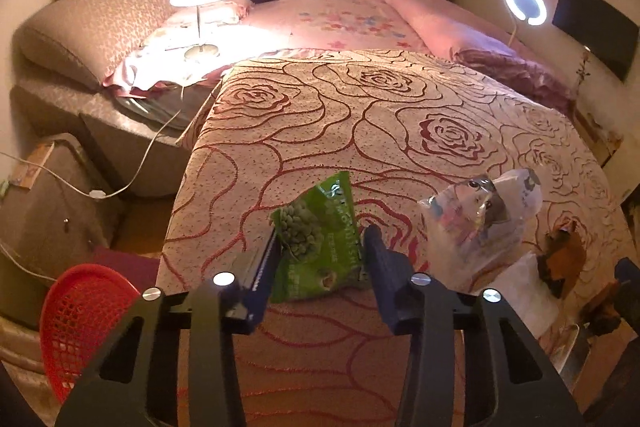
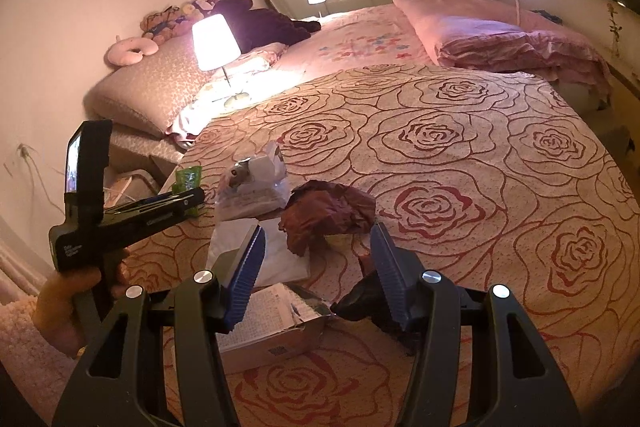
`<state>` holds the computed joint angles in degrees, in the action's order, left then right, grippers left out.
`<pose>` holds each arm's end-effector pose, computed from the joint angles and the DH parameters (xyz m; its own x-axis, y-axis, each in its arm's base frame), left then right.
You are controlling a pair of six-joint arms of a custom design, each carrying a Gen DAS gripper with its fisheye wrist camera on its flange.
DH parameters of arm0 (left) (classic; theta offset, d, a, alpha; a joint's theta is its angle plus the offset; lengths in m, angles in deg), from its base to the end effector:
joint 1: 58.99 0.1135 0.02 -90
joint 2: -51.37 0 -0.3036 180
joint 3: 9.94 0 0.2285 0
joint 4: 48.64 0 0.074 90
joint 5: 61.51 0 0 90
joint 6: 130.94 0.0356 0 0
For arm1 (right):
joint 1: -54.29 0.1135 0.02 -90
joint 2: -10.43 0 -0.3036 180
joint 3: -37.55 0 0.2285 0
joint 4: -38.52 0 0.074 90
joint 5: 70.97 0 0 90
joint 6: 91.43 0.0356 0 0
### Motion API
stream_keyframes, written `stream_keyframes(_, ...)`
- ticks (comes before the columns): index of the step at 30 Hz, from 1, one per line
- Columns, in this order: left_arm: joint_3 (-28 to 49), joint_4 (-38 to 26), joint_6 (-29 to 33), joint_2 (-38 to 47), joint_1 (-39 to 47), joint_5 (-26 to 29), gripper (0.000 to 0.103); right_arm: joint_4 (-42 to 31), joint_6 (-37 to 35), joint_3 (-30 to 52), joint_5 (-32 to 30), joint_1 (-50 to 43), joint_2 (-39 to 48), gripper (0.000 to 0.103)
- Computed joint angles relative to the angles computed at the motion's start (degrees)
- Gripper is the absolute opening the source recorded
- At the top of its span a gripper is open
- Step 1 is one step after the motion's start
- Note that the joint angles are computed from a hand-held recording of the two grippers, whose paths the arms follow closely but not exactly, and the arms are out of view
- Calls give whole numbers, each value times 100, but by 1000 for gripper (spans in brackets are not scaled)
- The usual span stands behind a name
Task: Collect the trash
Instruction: 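Grasp the green snack packet with the left gripper, then grasp the cat-printed tissue pack with the right gripper while the left gripper holds the green packet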
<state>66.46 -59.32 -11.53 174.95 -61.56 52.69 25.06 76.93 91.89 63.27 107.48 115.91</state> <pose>0.3988 -0.0325 0.1087 -0.6098 0.4757 -0.6339 0.6408 0.7666 -0.0411 0.1919 0.2150 0.1383 -0.4954 0.5092 -0.7038 0.4506 0.8433 0.2930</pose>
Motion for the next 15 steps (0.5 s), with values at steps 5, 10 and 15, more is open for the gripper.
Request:
stream_keyframes(5,-314,143,192,-152,182,84,40,10,-79,77,-31,-4,80,53)
stream_keyframes(10,-742,283,502,-376,491,190,40,-16,-151,202,-50,26,192,53)
stream_keyframes(15,-1153,412,864,-672,785,338,39,-67,-238,343,-64,61,293,53)
